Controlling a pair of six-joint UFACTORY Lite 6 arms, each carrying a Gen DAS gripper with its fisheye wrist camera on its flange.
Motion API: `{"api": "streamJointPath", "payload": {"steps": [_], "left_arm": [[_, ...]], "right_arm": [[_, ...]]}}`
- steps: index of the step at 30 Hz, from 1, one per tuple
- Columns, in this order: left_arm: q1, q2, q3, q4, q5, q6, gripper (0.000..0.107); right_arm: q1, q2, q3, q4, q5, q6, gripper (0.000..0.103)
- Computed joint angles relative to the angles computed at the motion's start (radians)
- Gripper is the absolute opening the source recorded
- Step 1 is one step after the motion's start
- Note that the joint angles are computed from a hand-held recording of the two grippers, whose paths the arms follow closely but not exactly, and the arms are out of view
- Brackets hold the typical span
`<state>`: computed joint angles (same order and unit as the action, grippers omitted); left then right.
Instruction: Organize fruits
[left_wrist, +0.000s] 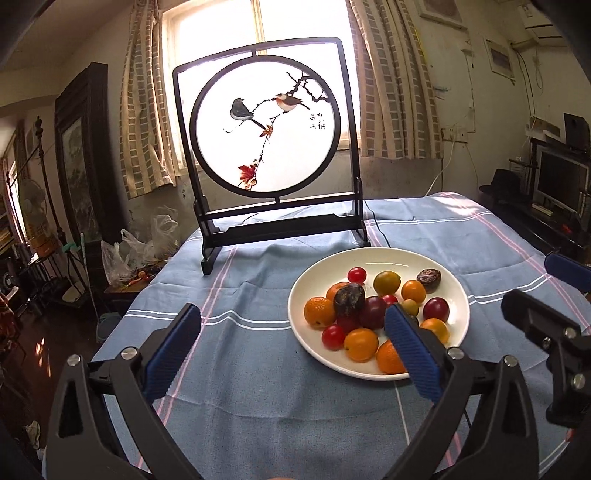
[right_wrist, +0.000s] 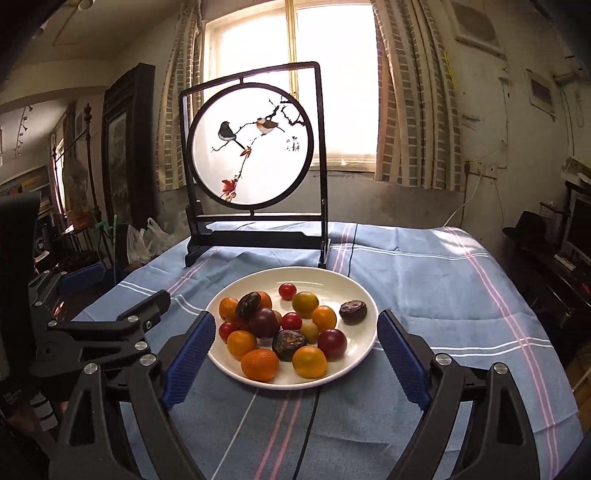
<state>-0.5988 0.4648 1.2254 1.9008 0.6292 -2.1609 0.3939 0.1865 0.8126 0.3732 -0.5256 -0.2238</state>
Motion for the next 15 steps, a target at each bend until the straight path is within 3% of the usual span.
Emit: {"api": "streamJointPath", "payload": {"steps": [4, 9, 15], "left_arm": [[0.004, -0.031, -0.026, -0.021, -0.013, -0.008, 0.098], [-0.016, -0.028, -0.046, -0.040, 0.050, -0.020, 0.098], [-0.009, -0.030, -0.059, -0.054, 0.074, -0.024, 0.097]], "right_arm": [[0.013, -0.020, -0.002, 0.065, 0.005, -0.033, 0.091], [0.076, 0.021, 0.023, 0.291, -0.079, -0.221, 0.091], [0.073, 0.087, 0.061, 0.267, -0.053, -0.185, 0.091]]}}
